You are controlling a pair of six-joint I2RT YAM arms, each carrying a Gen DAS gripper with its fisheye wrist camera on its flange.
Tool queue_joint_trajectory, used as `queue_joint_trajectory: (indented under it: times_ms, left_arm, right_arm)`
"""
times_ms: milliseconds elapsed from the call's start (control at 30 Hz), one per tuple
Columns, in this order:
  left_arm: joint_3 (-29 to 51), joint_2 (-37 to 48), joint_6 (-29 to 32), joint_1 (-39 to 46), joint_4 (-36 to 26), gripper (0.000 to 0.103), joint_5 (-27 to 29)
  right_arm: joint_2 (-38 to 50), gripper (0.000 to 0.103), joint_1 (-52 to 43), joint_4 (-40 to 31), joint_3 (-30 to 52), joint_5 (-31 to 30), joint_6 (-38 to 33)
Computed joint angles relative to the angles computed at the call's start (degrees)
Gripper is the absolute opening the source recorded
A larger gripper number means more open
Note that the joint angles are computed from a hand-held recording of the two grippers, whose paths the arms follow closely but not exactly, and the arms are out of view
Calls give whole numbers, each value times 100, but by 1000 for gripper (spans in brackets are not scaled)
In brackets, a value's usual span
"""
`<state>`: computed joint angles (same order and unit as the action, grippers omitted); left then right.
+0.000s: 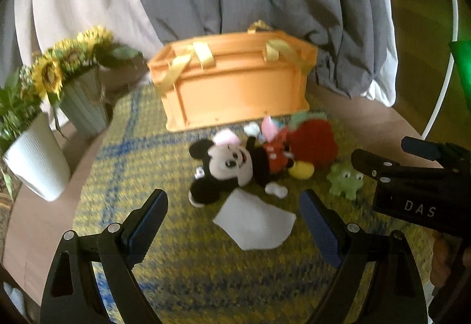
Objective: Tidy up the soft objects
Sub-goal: 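Withdraw both tools from the crate back toward the remaining toys, then grasp the white cloth with the left tool while the right tool grasps the green frog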
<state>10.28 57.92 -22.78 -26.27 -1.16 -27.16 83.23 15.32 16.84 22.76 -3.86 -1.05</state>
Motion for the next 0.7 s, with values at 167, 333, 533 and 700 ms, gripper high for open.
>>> queue_joint_trajectory:
  times_ms: [167,333,533,700]
  left_arm:
    - [-53,1023,-54,212,834,91,355]
    - [-11,2011,-33,342,1630,88,546]
    - [165,2932,11,368,2265,84,640]
    - [314,3535,19,526,2626,72,795]
  right_arm:
    - [643,92,10,333,72,-4,-128]
    - [1324,92,-60,630,237,-71,-176]
    - [1824,92,-136,825,373,-179,-193]
    - [2161,92,-160,976,514,-203,-202]
